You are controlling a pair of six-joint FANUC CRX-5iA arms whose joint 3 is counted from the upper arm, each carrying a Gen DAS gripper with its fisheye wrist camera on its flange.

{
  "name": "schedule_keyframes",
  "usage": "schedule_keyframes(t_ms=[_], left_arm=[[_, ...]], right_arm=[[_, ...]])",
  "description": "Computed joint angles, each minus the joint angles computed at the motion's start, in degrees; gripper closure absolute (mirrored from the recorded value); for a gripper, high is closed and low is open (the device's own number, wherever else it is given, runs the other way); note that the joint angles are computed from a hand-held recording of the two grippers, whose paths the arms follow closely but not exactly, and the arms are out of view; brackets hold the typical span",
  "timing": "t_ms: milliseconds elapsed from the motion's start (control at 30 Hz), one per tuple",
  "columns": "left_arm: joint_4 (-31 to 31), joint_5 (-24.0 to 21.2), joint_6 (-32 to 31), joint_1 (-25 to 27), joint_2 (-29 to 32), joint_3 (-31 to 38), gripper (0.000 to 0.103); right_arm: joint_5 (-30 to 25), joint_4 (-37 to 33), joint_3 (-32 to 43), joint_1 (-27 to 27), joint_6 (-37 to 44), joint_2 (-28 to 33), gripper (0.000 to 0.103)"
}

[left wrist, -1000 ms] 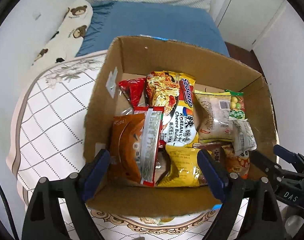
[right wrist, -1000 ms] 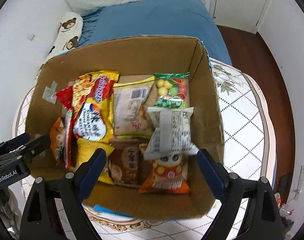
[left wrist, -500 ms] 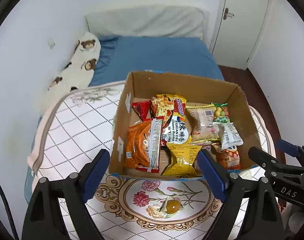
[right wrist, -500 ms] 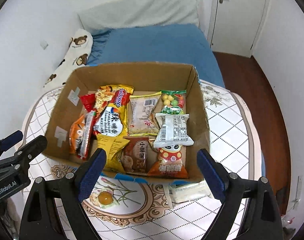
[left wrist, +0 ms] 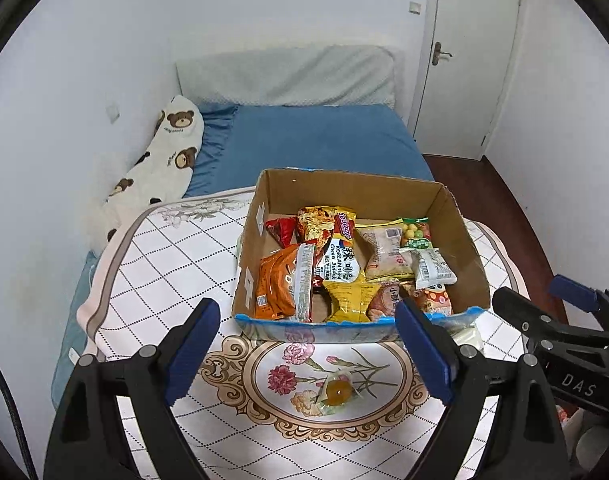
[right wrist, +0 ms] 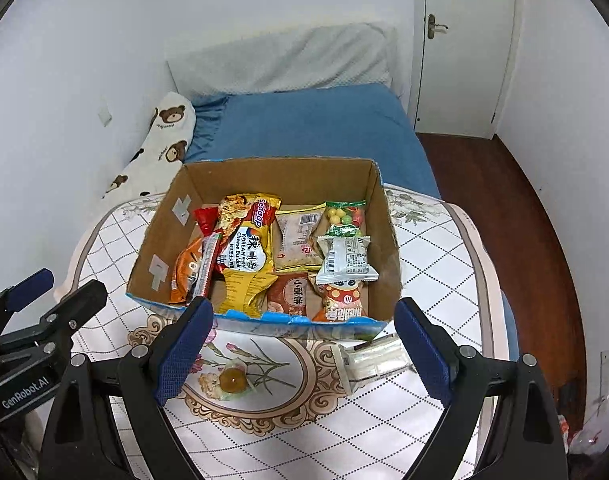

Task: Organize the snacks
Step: 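Raise both tools away from the box, then grasp the round yellow candy with the left tool while the right tool grasps the clear plastic packet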

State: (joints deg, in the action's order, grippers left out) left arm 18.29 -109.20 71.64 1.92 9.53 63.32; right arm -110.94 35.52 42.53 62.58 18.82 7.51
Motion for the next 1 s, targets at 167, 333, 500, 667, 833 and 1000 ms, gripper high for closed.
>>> schedule_keyframes(t_ms=[167, 333, 500, 667, 833, 1000], left_arm=[[-0.3, 0.6, -0.5, -0.2, -1.4, -2.4, 0.014], [-2.7, 1.1, -0.8, -1.4, -2.7, -5.7, 0.014], [-7.6, 2.6, -1.4, -3.7, -5.2, -12.4, 0.014], [-13.7, 1.6, -1.1, -6.6, -6.7, -19.9, 0.013], [-17.8, -1.3, 0.2, -8.4, -6.5, -25.7, 0.013], [-18.9, -3.6, 1.3, -8.9, -5.8, -29.2, 0.014]], right_arm=[[-0.7, 1.5, 0.9, 1.9, -1.0, 0.2, 0.009], [-0.1, 0.5, -1.8, 2.4, -3.4, -1.5, 0.009], [2.9, -3.7, -10.0, 0.9, -8.8, -6.3, 0.009], [10.7, -11.0, -25.4, -2.3, -21.4, -16.2, 0.009], [18.3, -17.6, -42.0, -5.8, -37.7, -27.7, 0.009], [27.5, -22.5, -51.4, -10.9, -42.6, -32.9, 0.009]])
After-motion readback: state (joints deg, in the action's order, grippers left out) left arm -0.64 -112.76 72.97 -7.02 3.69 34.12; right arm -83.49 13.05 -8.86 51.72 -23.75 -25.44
